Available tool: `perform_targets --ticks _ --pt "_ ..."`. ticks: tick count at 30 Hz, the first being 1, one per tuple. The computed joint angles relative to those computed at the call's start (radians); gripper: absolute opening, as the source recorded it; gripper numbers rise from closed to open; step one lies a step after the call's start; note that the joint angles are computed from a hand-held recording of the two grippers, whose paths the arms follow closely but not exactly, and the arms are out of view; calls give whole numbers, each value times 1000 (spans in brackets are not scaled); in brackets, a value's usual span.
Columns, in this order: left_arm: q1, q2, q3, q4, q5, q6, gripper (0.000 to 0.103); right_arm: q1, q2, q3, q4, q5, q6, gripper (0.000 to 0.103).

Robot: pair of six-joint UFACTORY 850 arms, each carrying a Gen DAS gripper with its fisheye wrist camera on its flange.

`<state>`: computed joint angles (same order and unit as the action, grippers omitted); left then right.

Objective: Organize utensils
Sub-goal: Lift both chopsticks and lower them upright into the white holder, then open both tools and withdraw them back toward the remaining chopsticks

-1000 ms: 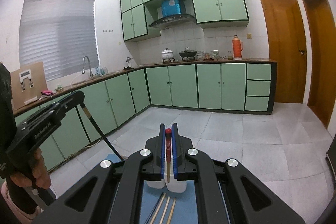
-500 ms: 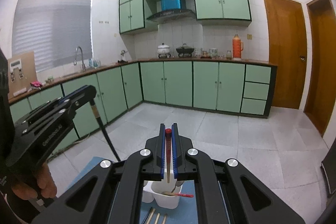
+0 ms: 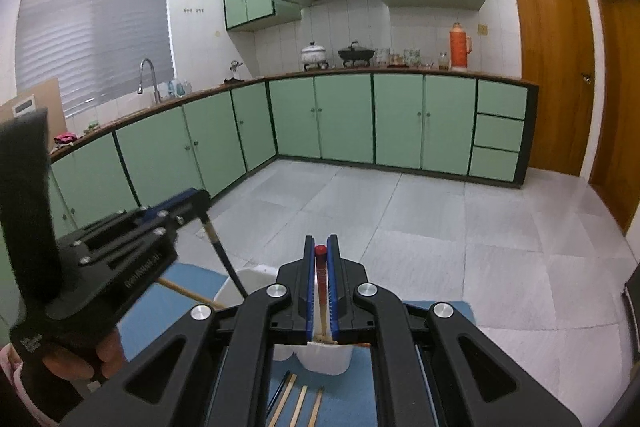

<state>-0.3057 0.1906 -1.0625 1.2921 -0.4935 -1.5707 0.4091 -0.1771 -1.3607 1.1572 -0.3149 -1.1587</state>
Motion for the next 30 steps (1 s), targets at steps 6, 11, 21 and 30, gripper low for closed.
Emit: perform_targets --ticks 6,11,21,30 --pt "4 47 42 10 -11 -29 45 -2 34 44 29 54 -18 38" --pt "-50 122 89 89 -110 -111 81 -11 131 159 355 153 -329 69" --pt "-241 278 232 -20 -301 -92 93 -31 313 398 361 154 -292 90" --pt "-380 360 369 -233 -415 -17 93 -21 407 573 -24 127 97 91"
